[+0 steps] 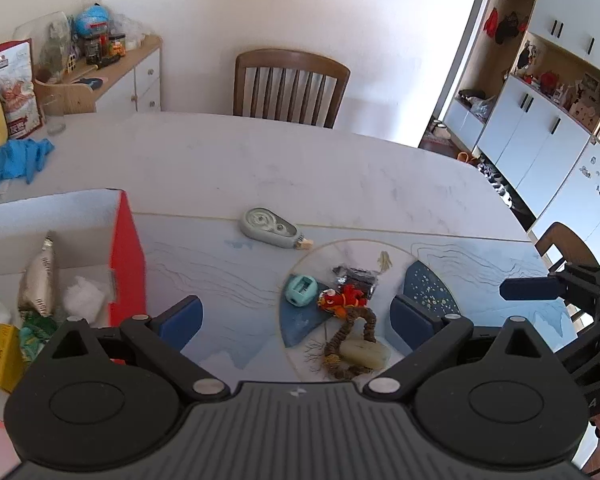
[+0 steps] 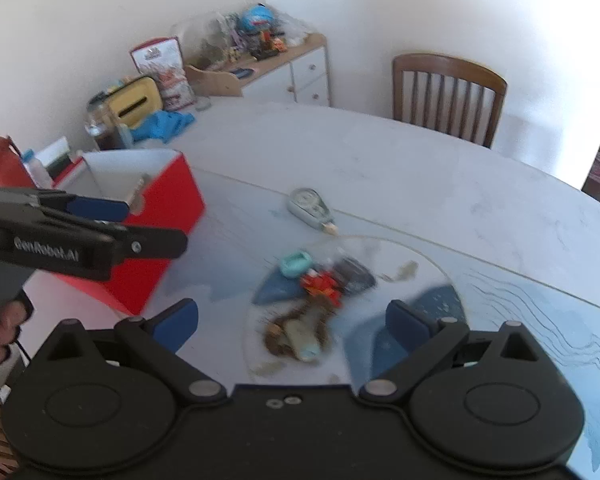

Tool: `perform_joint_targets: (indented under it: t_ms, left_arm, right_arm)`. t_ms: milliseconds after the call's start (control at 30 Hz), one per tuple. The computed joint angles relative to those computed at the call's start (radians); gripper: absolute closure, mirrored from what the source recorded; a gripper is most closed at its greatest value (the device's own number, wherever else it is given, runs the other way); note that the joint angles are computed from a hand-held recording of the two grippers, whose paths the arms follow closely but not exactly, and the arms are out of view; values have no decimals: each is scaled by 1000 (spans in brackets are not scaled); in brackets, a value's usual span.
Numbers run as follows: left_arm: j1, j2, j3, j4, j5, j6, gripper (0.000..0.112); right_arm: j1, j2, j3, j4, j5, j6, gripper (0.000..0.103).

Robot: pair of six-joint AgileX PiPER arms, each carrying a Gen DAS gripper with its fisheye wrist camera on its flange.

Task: Organize objects
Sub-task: 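Move both tools back over the remaining items on the mat, then grasp the cream-colored cylinder with the right gripper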

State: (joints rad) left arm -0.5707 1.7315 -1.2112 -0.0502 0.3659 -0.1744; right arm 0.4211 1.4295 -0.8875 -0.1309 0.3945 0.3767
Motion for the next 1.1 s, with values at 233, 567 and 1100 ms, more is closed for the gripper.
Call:
perform_joint_targets:
  t_ms: [233,567,1100]
  left_arm:
    - [-56,91,-51,185,-8,-143,11]
    - [-58,228,-111,269,-17,-172,11]
    - [-42,292,-131,155,-40,-67,12]
  right_arm:
    - [-62,15,85,35,-69,-58,4]
    - [-88,83,138,156,-170,-260,12]
    - [-62,270,63,540,-242,-755,55]
